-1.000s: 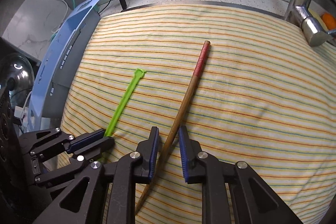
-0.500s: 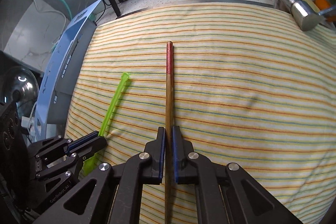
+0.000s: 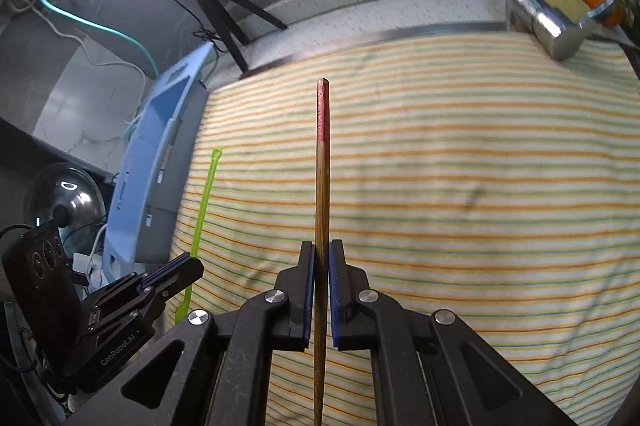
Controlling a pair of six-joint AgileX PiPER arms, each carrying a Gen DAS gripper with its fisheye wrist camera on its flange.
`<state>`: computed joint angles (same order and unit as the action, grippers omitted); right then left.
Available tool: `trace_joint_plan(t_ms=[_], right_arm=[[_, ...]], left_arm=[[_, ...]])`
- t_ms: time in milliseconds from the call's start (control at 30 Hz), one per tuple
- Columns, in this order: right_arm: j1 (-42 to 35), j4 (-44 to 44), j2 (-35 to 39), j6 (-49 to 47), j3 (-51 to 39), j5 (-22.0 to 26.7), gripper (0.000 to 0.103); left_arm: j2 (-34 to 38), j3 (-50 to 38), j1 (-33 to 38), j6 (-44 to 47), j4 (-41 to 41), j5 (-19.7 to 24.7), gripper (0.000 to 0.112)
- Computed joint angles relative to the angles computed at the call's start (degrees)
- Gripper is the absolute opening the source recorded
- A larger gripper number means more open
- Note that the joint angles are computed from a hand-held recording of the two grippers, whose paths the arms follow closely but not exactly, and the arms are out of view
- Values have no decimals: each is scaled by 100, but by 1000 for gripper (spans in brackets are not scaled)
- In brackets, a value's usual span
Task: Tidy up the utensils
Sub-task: 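Carry the green spoon and chopstick over the basket with both tools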
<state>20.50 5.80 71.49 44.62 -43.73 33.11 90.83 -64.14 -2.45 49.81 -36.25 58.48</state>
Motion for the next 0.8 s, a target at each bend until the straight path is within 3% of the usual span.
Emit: trace_joint_plan(t_ms=[400,800], right_arm=[[799,-954,1160,652,-1839,5,6],[999,-578,3025,95,-4082,309,6]], left_arm=[[383,-1173,977,263,-107,454,6],[1562,-2810,1448,136,49,735,6]])
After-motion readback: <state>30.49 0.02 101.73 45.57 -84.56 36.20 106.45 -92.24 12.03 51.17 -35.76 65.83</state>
